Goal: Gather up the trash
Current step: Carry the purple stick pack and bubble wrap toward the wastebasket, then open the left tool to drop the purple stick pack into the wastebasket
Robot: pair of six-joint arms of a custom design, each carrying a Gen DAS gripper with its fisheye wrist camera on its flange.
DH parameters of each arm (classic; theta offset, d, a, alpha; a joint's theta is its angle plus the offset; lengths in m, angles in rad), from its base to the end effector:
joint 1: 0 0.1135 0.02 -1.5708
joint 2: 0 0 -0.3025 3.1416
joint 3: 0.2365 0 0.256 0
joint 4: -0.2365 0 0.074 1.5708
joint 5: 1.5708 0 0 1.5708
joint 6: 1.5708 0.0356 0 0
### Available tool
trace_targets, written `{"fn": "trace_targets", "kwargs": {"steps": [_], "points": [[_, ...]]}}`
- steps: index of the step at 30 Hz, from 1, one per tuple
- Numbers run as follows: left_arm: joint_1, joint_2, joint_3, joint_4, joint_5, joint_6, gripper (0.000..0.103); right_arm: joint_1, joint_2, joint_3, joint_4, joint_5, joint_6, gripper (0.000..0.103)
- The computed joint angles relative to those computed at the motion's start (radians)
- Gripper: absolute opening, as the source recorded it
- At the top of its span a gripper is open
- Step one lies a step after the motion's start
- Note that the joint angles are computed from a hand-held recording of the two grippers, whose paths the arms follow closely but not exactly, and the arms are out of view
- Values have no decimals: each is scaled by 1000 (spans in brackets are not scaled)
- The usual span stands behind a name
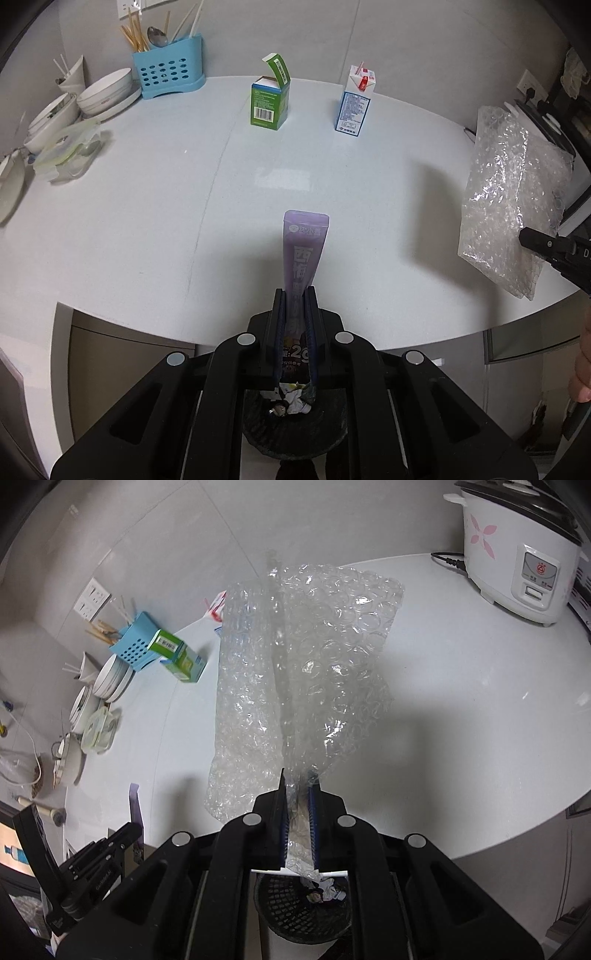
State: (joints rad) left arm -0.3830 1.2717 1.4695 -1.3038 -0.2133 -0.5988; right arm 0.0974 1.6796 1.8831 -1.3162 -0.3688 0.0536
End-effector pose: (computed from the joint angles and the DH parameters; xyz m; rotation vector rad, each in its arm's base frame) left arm 0.1993 -0.0722 0.4130 -0.3499 2.6109 -0.0452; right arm 0.3291 0.0450 0.4271 -0.1741 2.6600 0.5421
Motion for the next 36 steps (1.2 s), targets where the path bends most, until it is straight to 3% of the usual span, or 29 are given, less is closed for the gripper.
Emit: {"fn": "trace_targets", "kwargs": {"steps": [20,36], "points": [[-218,-227,-186,-92,-71,-168,9,102,-376,-399,38,24,-40,8],[-355,-378,-438,-64,-99,-335,9,286,-549,-687,90,57,-57,8]]}}
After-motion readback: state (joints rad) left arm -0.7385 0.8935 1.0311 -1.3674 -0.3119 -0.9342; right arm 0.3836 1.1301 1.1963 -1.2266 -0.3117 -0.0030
